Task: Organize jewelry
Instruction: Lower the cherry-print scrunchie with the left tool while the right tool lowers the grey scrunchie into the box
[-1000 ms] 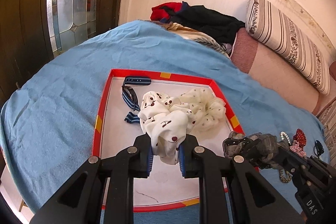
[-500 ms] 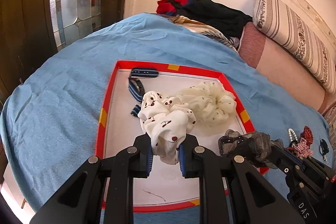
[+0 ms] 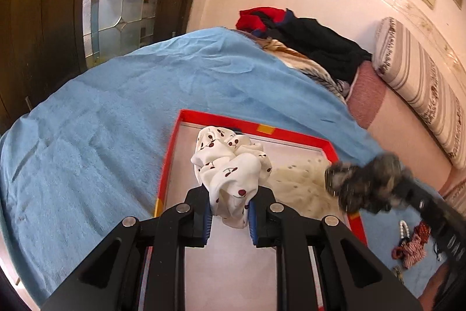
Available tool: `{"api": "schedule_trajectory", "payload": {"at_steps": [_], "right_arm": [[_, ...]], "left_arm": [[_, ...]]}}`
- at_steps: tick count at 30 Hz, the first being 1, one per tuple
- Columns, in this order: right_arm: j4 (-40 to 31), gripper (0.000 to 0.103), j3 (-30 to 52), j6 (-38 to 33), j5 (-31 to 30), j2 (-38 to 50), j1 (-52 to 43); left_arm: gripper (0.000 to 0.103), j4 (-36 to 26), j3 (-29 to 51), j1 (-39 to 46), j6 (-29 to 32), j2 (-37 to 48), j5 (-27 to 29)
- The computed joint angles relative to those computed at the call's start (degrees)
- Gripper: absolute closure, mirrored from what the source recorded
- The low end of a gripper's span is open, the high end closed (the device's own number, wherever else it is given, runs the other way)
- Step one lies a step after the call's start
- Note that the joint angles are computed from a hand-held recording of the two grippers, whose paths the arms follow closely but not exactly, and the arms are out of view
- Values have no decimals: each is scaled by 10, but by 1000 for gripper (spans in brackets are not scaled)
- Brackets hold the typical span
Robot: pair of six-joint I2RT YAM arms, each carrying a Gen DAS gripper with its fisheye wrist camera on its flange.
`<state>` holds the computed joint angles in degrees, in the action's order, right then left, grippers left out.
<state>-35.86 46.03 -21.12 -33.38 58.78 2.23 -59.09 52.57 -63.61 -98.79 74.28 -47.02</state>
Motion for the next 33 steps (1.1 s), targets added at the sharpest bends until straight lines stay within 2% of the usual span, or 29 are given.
{"api": "schedule_trajectory", "payload": {"at_steps": [2,5,11,21,24,26,30,33], "right_arm": [[23,97,20,37,20,30,40],[55,97,36,77,55,77,97],[106,97,34,105,117,142,155],[111,96,44,92,134,207,151],[102,96,41,86,122,209,144],[96,94,41,80,116,207,140],[75,72,46,72,104,200,132],[65,72,44,66,91,181,120]], "left_arm": [[85,13,-4,15,23,3,8],[85,63,-19,34,67,3,23],[85,63,-13,48,75,26,29],[80,104,-40,75,88,40,67],[72,106,-39,73,89,42,69],[58,93,-30,69,83,49,63],[54,80,-22,64,76,49,55],[53,71,-16,60,73,47,50]]}}
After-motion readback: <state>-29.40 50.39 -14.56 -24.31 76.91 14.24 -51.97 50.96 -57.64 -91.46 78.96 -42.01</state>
